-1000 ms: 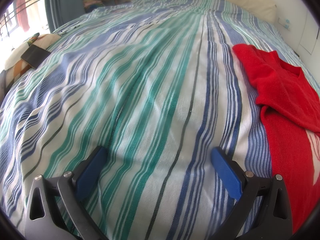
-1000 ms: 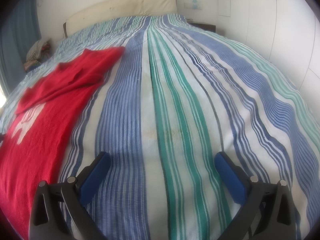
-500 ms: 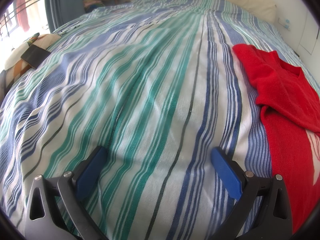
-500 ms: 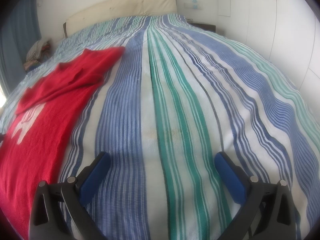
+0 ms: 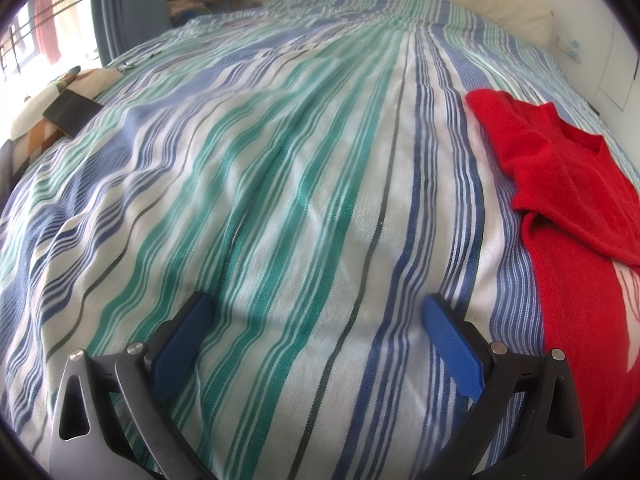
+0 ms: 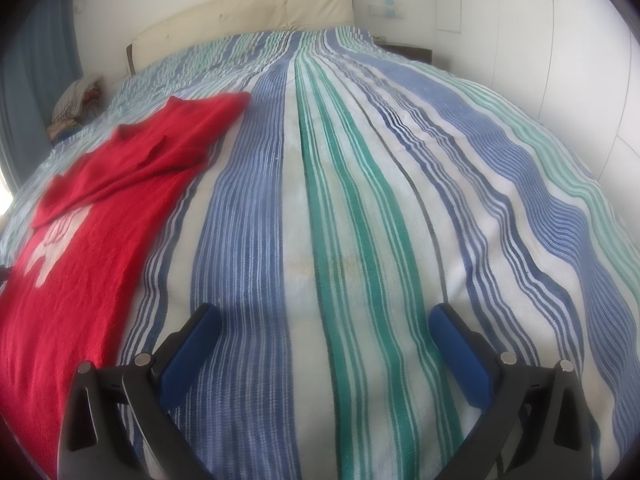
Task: Fold small clothes
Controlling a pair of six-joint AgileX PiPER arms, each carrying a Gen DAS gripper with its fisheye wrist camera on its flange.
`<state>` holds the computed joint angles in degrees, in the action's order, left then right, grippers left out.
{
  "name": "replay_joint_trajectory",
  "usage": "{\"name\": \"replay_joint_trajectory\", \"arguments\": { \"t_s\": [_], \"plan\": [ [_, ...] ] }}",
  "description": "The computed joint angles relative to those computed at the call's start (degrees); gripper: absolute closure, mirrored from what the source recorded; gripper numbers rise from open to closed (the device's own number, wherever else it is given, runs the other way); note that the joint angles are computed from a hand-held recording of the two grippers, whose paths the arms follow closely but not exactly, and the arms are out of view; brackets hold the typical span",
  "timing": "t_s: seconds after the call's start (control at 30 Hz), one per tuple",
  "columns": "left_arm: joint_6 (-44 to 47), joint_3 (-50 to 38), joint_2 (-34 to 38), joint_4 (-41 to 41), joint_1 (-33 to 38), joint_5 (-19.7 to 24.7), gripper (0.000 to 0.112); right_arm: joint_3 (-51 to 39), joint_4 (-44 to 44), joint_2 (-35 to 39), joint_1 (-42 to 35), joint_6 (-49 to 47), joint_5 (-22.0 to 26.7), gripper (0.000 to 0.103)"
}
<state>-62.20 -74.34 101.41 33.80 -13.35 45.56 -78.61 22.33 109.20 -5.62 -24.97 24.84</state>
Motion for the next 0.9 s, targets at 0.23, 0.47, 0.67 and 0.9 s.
{"name": "replay_joint_trajectory", "arguments": {
  "t_s": [0.23,0.47,0.67,0.9],
  "plan": [
    [9.07,-2.19,-0.19,-8.63,2.63,1.21,0.01,-1.13,-2.73,0.19,0.2,2.65,1.78,0.0],
    [36.41,0.76,-16.93,-40.66,5.64,10.46,0.012,-6.23,6.28,-5.09,-4.05,-7.79,22.3,0.003],
    [34.7,9.14,-21.82,-48.91,-4.83,11.32,0.013,-0.85,17.69,-11.23,-6.7,-14.84,43.17,0.003],
    [24.85,7.72,-17.8,-42.02,-12.21,12.38,0.06,6.43,17.42,-10.31,-1.75,-11.55,41.53,0.028]
  ]
}}
